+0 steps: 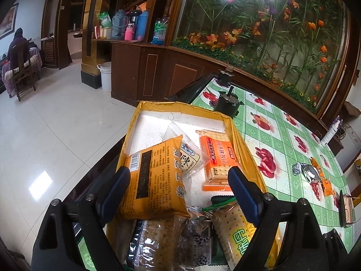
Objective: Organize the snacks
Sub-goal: 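Lower the orange pack and WEIDAN pack into the tray, open both grippers, then move both open grippers from the tray back over the table snacks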
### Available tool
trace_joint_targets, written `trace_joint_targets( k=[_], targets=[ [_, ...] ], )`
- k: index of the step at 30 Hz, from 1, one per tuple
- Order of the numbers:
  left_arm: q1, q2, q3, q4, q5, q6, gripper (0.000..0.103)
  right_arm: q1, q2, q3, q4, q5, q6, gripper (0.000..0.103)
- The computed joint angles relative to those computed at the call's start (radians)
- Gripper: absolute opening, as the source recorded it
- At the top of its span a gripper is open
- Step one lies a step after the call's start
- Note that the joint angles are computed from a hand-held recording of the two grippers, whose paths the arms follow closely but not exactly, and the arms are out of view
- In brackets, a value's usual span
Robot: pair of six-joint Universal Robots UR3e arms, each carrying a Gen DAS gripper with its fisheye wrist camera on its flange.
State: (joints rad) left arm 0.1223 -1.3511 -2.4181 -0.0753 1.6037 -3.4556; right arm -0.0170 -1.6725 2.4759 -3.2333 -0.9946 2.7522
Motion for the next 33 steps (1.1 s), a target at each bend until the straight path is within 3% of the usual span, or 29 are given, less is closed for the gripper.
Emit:
trace_joint_targets(
  k=[8, 17, 26, 33],
  targets=[
    [-0.036, -0.003, 0.019, -0.010, 0.022, -0.017, 0.088, -0.124, -0.036, -0.023, 0.151, 0.129, 0.023, 0.081],
    [-0.144, -0.055, 0.072, -0.008, 0.071, -0.028, 0.088, -0.226, 0.011, -0.112, 0.350, 0.194, 0.071, 0.081],
    [-0.305, -0.126, 0.158, -0.009, 0.145, -0.040, 0.088, -0.380, 0.038, -0.161, 0.377, 0.214, 0.122, 0.081],
    [-0.522, -0.275, 0.310, -0.008, 0.229, -0.038, 0.088, -0.543, 0.065, -0.226, 0.497, 0.244, 0.149, 0.081]
  ],
)
